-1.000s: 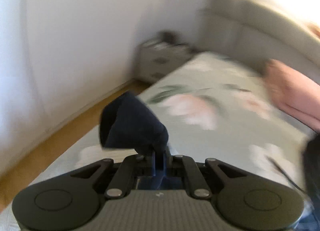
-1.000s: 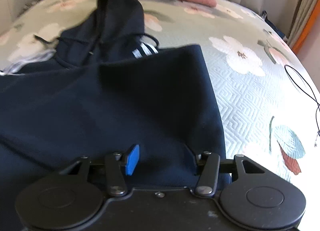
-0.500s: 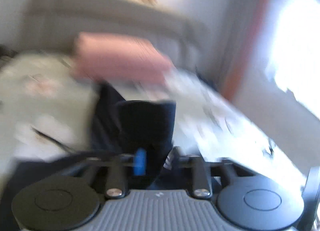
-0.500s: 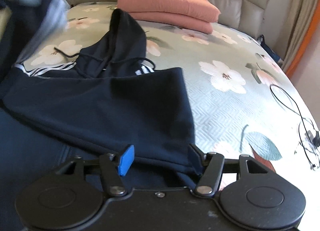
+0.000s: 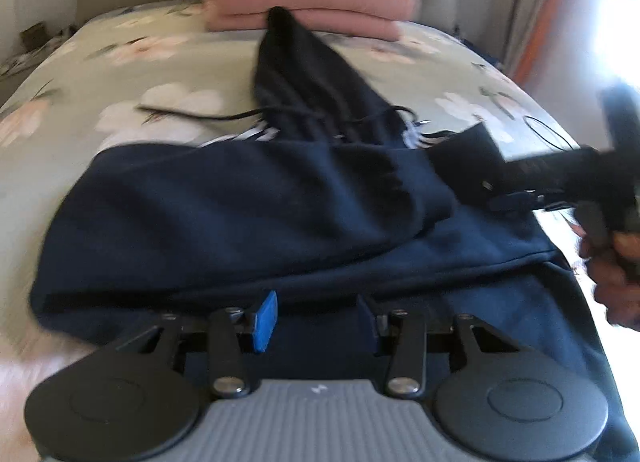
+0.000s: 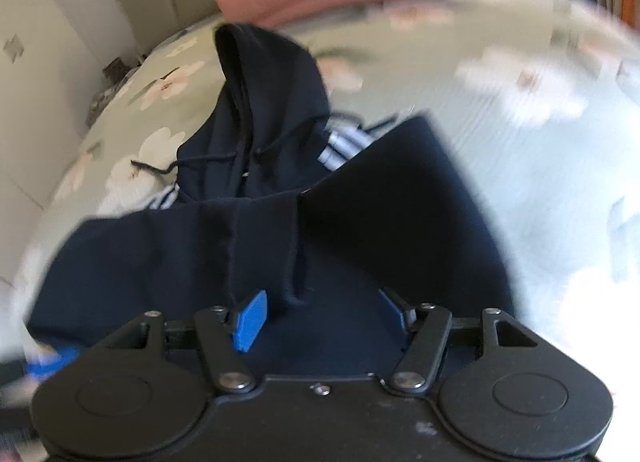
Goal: Fold large clothes
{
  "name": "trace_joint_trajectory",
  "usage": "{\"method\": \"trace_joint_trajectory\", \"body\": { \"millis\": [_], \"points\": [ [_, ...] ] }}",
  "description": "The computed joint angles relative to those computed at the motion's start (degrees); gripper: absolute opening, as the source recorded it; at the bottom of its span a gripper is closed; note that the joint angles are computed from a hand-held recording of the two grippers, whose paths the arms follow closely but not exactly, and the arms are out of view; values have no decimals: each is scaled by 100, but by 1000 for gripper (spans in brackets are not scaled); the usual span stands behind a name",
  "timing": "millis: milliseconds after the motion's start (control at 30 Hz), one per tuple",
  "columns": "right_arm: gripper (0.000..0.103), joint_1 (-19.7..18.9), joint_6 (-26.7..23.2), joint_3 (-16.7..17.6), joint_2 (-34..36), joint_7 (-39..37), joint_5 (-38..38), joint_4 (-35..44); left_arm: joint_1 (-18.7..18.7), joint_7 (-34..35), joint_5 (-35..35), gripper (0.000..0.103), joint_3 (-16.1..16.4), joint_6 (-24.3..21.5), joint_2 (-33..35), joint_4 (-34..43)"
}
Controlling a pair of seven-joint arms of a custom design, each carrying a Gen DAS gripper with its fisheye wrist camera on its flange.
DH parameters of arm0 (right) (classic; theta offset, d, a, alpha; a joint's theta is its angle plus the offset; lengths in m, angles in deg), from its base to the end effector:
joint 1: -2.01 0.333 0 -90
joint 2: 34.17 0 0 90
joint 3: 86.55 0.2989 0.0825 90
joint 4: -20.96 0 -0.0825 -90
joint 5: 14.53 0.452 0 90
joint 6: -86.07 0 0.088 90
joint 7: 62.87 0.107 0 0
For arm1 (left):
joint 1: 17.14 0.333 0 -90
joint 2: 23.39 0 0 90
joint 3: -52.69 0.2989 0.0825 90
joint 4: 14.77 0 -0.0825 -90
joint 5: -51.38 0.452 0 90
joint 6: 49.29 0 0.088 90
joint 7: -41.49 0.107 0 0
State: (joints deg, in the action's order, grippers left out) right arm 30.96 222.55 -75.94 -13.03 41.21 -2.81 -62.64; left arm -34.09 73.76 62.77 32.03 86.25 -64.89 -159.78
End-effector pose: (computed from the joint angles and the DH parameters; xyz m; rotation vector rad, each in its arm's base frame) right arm 0.6079 0.4776 0.5065 -2.0463 1.5012 0.0712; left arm 0.3642 -0.2852 0.5225 -2.1084 1.6099 -0.7051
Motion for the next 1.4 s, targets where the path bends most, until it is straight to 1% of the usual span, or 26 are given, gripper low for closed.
{"method": "trace_joint_trajectory", "body": {
  "millis": [100,167,233,267,367,467,500,567,633,700,733,833,900,933,967,1000,1067,1100,1133,1167,1200,1233,1267,1300,1367,1400],
  "points": [
    [75,-40,-133,111,570,119,397,574,-4,-165,-45,46,4,-371,-394,-193],
    [79,38,-153,101,782,124,337,810,-79,-220,-125,46,43,-525,-635,-336],
    [78,135,-134,117,931,-201,140,1012,-165,-233,-216,46,71,-667,-823,-448],
    [55,193,-105,103,972,-324,36,1075,-204,-219,-251,46,82,-736,-902,-500],
    [15,309,124,94,840,-667,-189,916,-240,-216,-290,46,62,-895,-1019,-572],
    [12,362,518,44,419,-884,-390,462,-247,-315,-322,45,27,-1014,-1127,-610],
    [11,387,642,-1,286,-865,-496,343,-237,-365,-316,45,4,-1057,-1154,-605],
    [11,526,951,-236,-84,-623,-1073,2,-234,-402,-285,44,-12,-1081,-1203,-594],
    [11,719,1209,-569,-425,-95,-2048,-298,-228,-417,-236,44,-35,-1077,-1238,-565],
    [11,796,1259,-775,-648,414,-2966,-476,-238,-403,-209,45,-30,-997,-1251,-552],
    [11,773,1184,-810,-731,528,-3266,-540,-250,-386,-213,45,-15,-931,-1242,-553],
    [13,623,404,-729,-606,724,-3530,-400,-265,-284,-234,45,28,-769,-1112,-537],
    [29,580,-238,-685,-298,790,-3636,-159,-276,-124,-268,45,108,-638,-954,-490],
    [53,559,-620,-645,-103,682,-3584,25,-297,29,-286,45,178,-537,-881,-461],
    [61,551,-811,-631,-46,625,-3574,72,-287,173,-268,45,211,-436,-819,-416],
    [61,534,-710,-631,-137,668,-3606,-82,-249,292,-218,46,207,-345,-782,-376],
    [65,503,-79,-679,-618,1076,-3858,-699,-112,504,-59,47,172,-177,-684,-263],
    [67,511,241,-723,-845,1406,-4163,-969,-13,570,32,48,146,-86,-617,-196],
    [75,515,708,-767,-1114,1822,-4618,-1312,113,587,128,49,107,-13,-538,-121],
    [81,444,1098,-729,-1239,1947,-4803,-1490,290,546,255,50,50,78,-418,-23],
    [81,335,1374,-635,-1250,1758,-4674,-1533,424,518,347,50,31,190,-293,61],
    [80,224,1465,-496,-1162,1265,-4282,-1448,540,500,430,50,40,366,-175,100],
    [76,188,1341,-396,-988,859,-4039,-1233,681,469,503,49,53,485,-3,179],
    [72,231,1205,-366,-793,651,-4037,-1009,824,405,580,48,17,432,167,313],
    [46,272,1077,-344,-466,256,-3875,-665,1087,188,818,48,-46,428,316,422],
    [43,273,970,-324,-384,92,-3677,-589,1192,64,914,48,-44,458,344,419]
  ]
}}
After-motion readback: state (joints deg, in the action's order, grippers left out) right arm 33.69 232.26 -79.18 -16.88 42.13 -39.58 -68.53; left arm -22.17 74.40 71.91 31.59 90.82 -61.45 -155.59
